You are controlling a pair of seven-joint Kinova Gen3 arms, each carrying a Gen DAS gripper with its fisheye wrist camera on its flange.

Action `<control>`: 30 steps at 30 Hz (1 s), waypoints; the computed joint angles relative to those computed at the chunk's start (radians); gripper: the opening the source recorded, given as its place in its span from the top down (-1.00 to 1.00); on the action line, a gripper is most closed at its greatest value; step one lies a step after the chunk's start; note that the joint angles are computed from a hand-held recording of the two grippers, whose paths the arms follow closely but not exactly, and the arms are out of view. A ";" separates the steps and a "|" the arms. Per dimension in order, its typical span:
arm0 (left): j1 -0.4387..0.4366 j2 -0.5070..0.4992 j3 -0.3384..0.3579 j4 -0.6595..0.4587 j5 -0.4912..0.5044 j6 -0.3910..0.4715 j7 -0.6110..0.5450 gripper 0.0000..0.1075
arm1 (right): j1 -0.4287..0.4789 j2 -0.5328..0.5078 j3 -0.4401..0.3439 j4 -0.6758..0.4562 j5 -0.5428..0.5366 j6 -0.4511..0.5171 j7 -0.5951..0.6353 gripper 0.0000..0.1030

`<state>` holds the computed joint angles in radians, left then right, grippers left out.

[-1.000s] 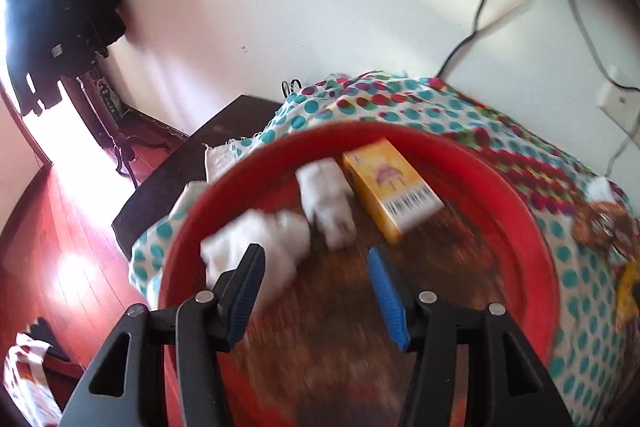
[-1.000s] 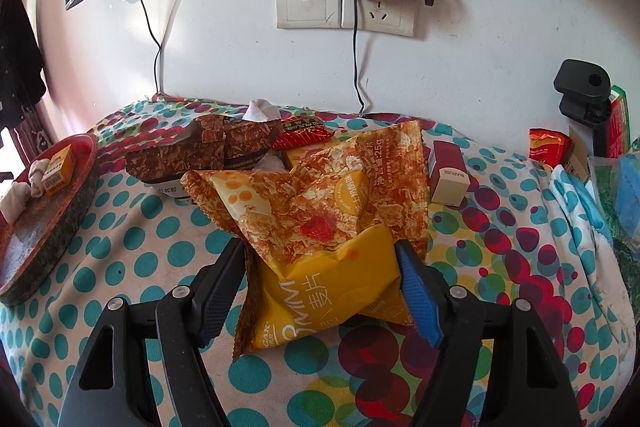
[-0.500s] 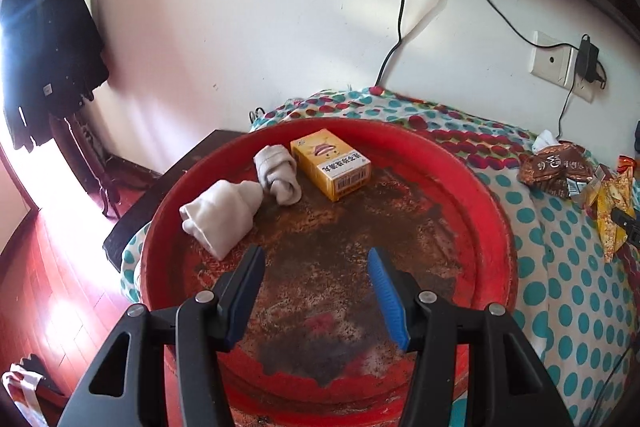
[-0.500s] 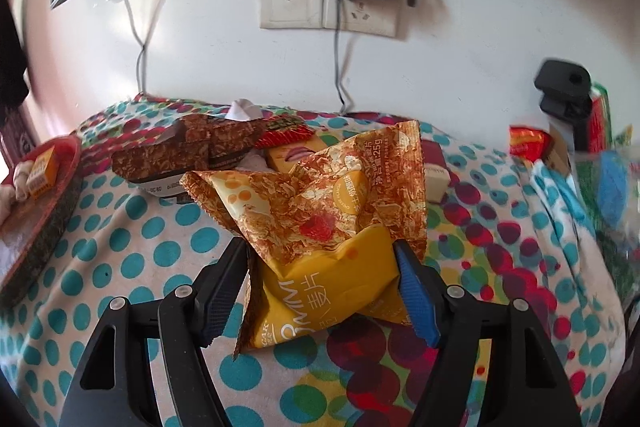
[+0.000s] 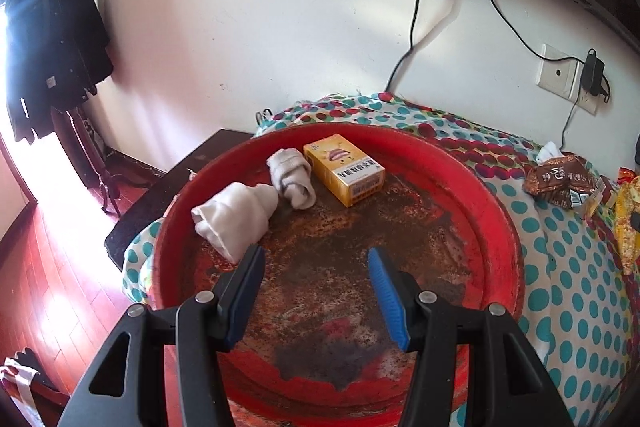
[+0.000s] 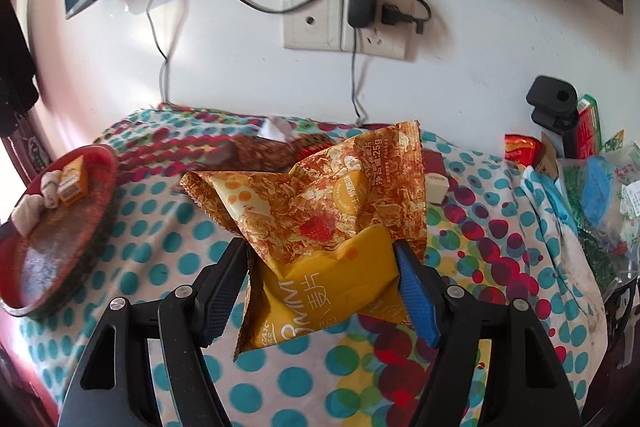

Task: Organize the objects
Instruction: 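Carry the yellow chip bag with the right gripper into the tray and release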

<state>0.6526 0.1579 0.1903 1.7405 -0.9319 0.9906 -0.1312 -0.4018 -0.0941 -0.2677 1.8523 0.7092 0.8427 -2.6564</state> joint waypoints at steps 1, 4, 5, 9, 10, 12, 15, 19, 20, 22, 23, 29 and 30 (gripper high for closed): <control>0.002 -0.003 -0.001 0.002 -0.008 0.003 0.009 -0.03 | -0.003 -0.004 -0.001 -0.004 -0.009 -0.005 0.005 -0.36; 0.003 -0.007 -0.001 0.007 -0.025 0.019 0.025 -0.03 | -0.018 -0.005 -0.017 -0.035 -0.020 0.010 0.035 -0.36; 0.000 -0.007 -0.002 0.007 -0.025 0.029 0.025 -0.03 | -0.026 -0.005 -0.021 -0.049 -0.032 0.009 0.054 -0.36; -0.025 -0.030 -0.007 0.025 -0.014 0.027 0.047 -0.03 | -0.047 0.009 -0.039 -0.104 -0.068 0.002 0.116 -0.36; -0.032 -0.036 -0.006 0.029 -0.010 0.027 0.054 -0.03 | -0.063 0.017 -0.029 -0.125 -0.093 -0.007 0.140 -0.36; -0.040 -0.052 -0.001 0.046 -0.032 0.031 0.084 -0.03 | -0.076 0.039 -0.017 -0.171 -0.161 -0.027 0.204 -0.36; -0.069 -0.066 0.005 0.056 -0.009 0.007 0.079 -0.03 | -0.113 0.097 -0.018 -0.248 -0.187 -0.025 0.267 -0.36; -0.092 -0.071 0.011 0.057 0.007 0.014 0.067 -0.03 | -0.175 0.198 0.004 -0.362 -0.238 -0.014 0.339 -0.36; -0.096 -0.078 0.011 0.062 0.005 0.014 0.068 -0.03 | -0.192 0.235 0.008 -0.402 -0.252 -0.007 0.365 -0.36; -0.099 -0.084 0.017 0.066 -0.009 0.033 0.087 -0.03 | -0.233 0.291 0.021 -0.459 -0.245 0.016 0.389 -0.36; -0.106 -0.094 0.016 0.073 -0.007 0.029 0.087 -0.03 | -0.252 0.317 0.028 -0.483 -0.243 0.023 0.402 -0.36; -0.146 -0.136 0.031 0.090 -0.010 0.064 0.098 -0.03 | -0.326 0.471 0.064 -0.643 -0.307 0.062 0.506 -0.36; -0.155 -0.151 0.031 0.101 -0.015 0.065 0.109 -0.03 | -0.338 0.494 0.070 -0.676 -0.320 0.076 0.523 -0.36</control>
